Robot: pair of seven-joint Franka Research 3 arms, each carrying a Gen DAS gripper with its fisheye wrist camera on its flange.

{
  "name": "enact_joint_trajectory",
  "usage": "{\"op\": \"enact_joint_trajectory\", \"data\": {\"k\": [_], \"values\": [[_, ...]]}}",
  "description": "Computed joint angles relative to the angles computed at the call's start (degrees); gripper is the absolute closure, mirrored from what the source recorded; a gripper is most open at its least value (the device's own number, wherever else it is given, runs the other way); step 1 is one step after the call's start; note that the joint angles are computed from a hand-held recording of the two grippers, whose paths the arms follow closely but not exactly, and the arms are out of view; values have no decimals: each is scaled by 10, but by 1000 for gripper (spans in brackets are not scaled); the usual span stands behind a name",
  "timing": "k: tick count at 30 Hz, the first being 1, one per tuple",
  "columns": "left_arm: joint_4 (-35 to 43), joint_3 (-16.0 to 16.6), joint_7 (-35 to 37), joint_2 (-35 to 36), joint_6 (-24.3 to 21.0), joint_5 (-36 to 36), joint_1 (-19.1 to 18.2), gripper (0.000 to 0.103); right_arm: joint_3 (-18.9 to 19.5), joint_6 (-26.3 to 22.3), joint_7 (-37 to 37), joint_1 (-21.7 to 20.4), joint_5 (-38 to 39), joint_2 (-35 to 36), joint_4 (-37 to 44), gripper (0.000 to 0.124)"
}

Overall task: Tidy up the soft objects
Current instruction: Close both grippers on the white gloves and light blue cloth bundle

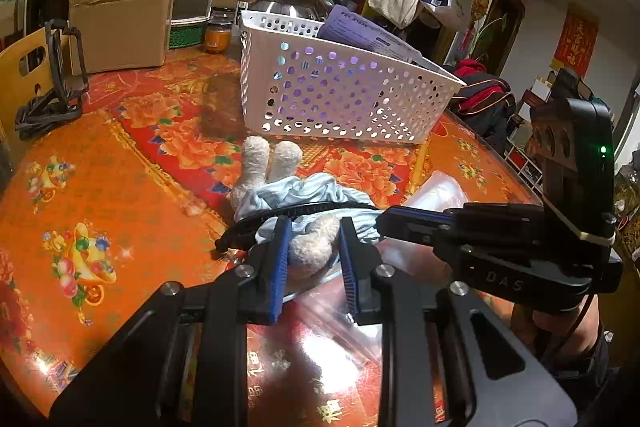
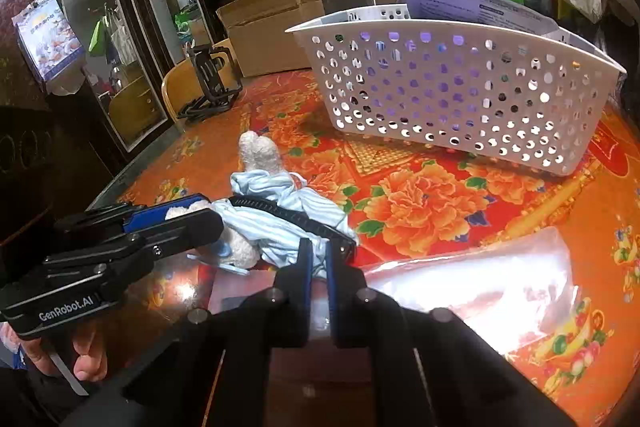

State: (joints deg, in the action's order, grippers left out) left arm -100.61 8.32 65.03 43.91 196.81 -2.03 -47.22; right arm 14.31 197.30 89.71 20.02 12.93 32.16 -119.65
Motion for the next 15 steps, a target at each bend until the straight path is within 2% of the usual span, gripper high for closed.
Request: {"op": "enact_joint_trajectory", "data": {"k": [4, 6, 8, 10, 13, 15], "values": [[-10, -3, 3, -3, 19, -5, 3, 82, 13, 27, 2, -13, -15, -2, -13, 121], [-18, -28, 5, -10, 33, 2, 25, 82, 24, 44, 12, -26, -28, -5, -23, 121], [-23, -24, 16, -16, 38, -8, 19, 83, 43, 56, 29, -50, -51, -10, -36, 121], [-24, -31, 23, -22, 38, -12, 23, 84, 37, 68, 38, -46, -57, -20, -46, 122], [-26, -14, 43, -33, 40, -33, 1, 85, 21, 74, 43, -33, -60, -42, -59, 122], [-25, -15, 53, -40, 37, -40, 0, 85, 11, 76, 43, -23, -58, -55, -64, 122]]}}
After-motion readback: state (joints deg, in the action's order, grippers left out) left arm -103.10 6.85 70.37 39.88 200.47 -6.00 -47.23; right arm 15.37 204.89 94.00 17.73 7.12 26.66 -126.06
